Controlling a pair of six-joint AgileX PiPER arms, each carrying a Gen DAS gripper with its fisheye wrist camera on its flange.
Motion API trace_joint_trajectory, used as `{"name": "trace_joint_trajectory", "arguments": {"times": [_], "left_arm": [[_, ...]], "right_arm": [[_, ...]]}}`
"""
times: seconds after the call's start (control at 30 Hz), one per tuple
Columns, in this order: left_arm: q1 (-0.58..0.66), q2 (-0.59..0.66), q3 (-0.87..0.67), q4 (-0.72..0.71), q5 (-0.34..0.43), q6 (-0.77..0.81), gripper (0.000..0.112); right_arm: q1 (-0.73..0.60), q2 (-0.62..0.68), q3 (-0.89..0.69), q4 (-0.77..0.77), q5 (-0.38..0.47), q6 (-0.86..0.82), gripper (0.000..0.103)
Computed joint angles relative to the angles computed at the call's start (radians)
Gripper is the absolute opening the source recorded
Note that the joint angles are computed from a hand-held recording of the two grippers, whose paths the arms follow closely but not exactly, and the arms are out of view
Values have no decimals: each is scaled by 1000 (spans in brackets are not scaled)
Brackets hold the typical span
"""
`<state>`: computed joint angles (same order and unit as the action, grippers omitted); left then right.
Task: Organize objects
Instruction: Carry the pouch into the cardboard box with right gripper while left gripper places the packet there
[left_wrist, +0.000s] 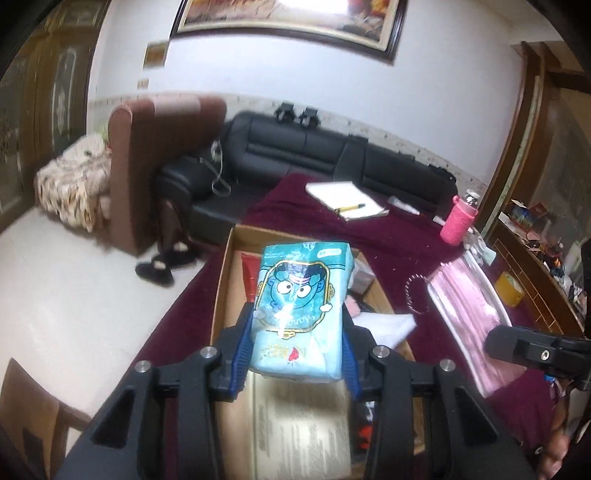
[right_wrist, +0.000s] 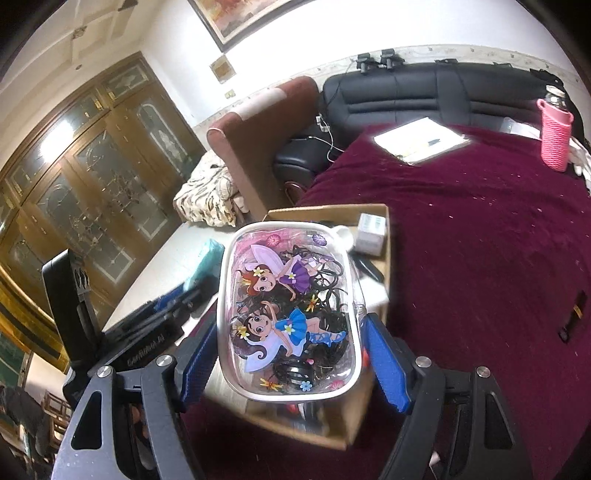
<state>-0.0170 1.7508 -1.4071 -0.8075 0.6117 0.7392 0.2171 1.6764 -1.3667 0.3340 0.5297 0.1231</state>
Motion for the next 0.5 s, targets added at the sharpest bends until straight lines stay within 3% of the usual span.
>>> {"name": "trace_joint_trajectory", "arguments": {"times": [0.17,0.5], "left_arm": [[12,154,-218,85,141,-136,40],[-31,371,-533,260,258,-335,40]], "right_arm": [[1,165,-205,-42,67,70,81],[13,371,-459,-115,180,176,81]]}}
